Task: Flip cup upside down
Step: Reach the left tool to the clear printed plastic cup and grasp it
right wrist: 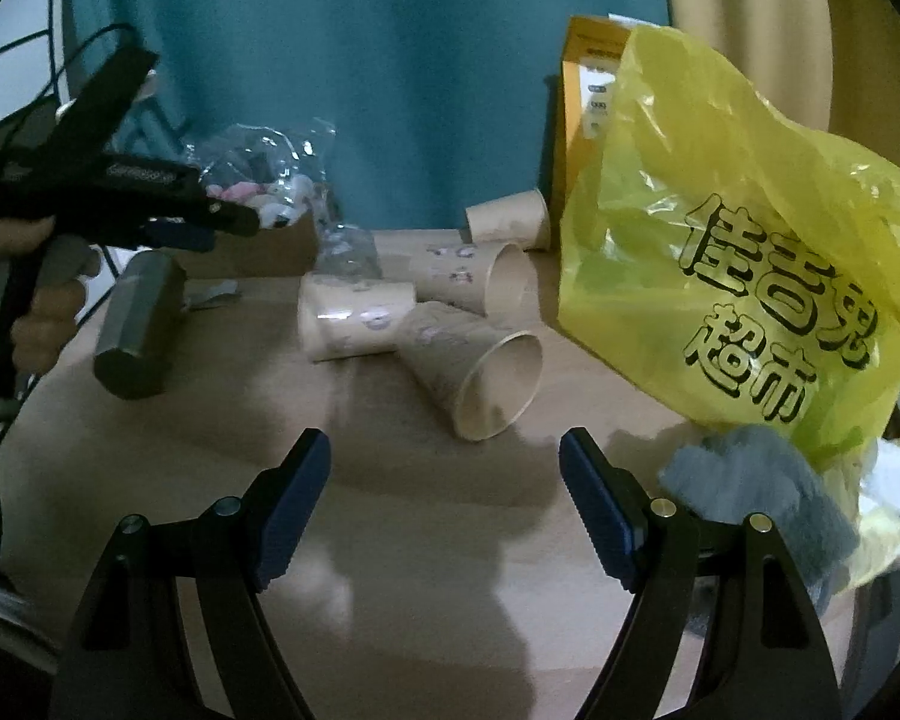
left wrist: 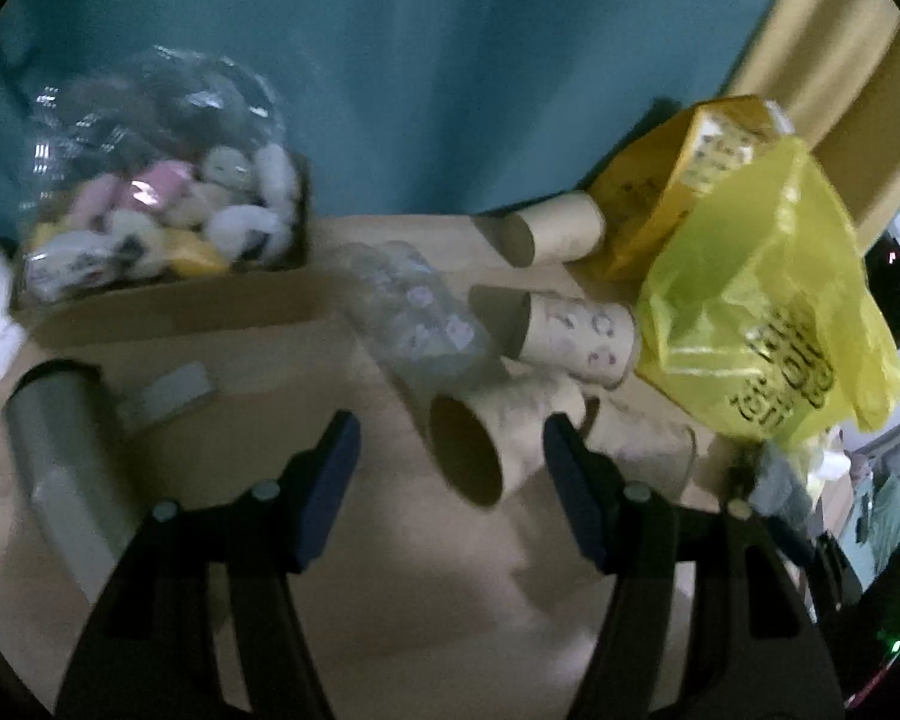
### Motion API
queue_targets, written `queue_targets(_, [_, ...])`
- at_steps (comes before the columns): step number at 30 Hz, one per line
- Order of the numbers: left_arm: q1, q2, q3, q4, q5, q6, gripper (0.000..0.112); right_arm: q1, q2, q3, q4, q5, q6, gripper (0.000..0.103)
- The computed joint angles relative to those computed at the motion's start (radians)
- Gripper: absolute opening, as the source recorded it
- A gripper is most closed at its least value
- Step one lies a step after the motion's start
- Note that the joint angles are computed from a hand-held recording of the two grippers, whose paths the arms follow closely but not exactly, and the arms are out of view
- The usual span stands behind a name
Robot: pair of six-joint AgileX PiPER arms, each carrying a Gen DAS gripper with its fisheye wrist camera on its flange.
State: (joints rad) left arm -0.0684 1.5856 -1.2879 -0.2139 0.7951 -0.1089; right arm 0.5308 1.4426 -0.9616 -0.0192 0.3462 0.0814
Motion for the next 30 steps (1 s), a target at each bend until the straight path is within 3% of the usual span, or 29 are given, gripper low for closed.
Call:
queue_targets(8, [0.031, 0.280, -0.286, 0.002, 0.101, -0.041, 0.065, -0.127, 0.149, -0.175, 0.202, 0.042, -0.287, 0.081])
queue_targets(15, [0.044, 0.403, -0.421, 0.014, 0.135, -0.090, 0.065, -0.174, 0.279, -0.338, 0.339, 0.059, -0.445, 0.081])
queue_targets(23, [0.024, 0.514, -0.572, 0.078, 0.194, -0.131, 0.065, -0.199, 0.353, -0.423, 0.396, 0.102, -0.487, 0.081])
queue_targets(30, [-0.016, 0.674, -0.875, 0.153, 0.407, -0.144, 0.065, -0.208, 0.353, -0.433, 0.430, 0.109, -0.501, 0.081])
